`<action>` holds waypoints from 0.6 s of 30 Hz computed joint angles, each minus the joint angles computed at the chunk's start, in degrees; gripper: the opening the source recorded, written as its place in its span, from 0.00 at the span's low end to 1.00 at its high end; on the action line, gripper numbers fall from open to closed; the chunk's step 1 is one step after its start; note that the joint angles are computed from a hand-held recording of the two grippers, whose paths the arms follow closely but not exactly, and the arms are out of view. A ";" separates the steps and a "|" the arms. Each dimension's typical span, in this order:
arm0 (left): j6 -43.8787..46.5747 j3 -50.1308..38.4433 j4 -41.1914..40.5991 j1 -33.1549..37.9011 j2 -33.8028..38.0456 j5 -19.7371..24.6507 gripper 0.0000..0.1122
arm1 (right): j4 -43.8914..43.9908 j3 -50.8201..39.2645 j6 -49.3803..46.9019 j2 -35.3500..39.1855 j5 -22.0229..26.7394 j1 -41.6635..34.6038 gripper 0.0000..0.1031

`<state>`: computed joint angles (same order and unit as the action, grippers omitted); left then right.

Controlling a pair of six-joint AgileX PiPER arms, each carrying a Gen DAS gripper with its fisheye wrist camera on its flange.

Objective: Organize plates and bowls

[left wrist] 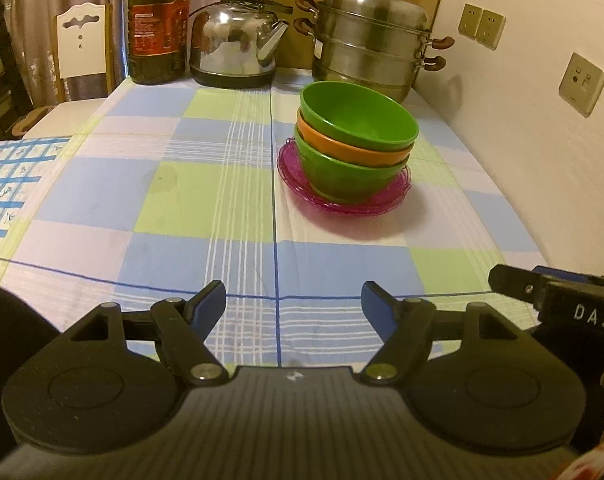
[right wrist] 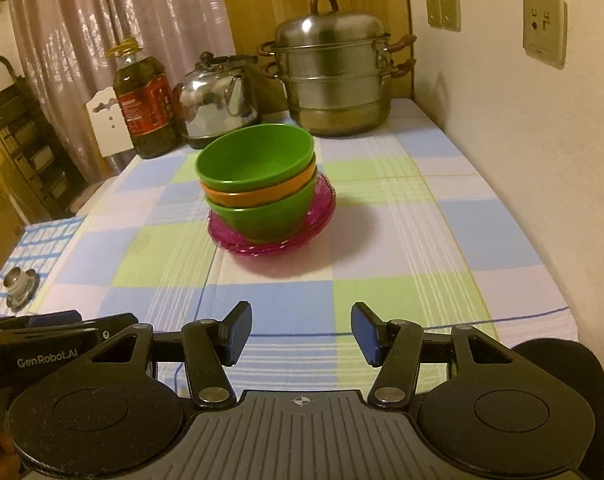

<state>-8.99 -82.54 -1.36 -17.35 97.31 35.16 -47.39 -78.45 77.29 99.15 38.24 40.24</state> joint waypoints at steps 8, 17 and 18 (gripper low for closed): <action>-1.29 2.54 1.05 -0.86 -1.76 -0.98 0.65 | -0.01 0.87 -0.05 -0.63 1.26 2.72 0.54; -2.78 3.70 2.39 -1.43 -2.51 -1.09 0.65 | -4.16 2.43 4.30 -0.47 2.41 5.15 0.54; -2.73 3.75 2.38 -1.44 -2.53 -1.11 0.65 | -4.04 2.42 4.26 -0.31 2.33 5.17 0.54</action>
<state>-11.72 -78.80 1.02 -18.79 94.78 34.06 -51.43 -76.03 81.55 98.85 40.57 45.40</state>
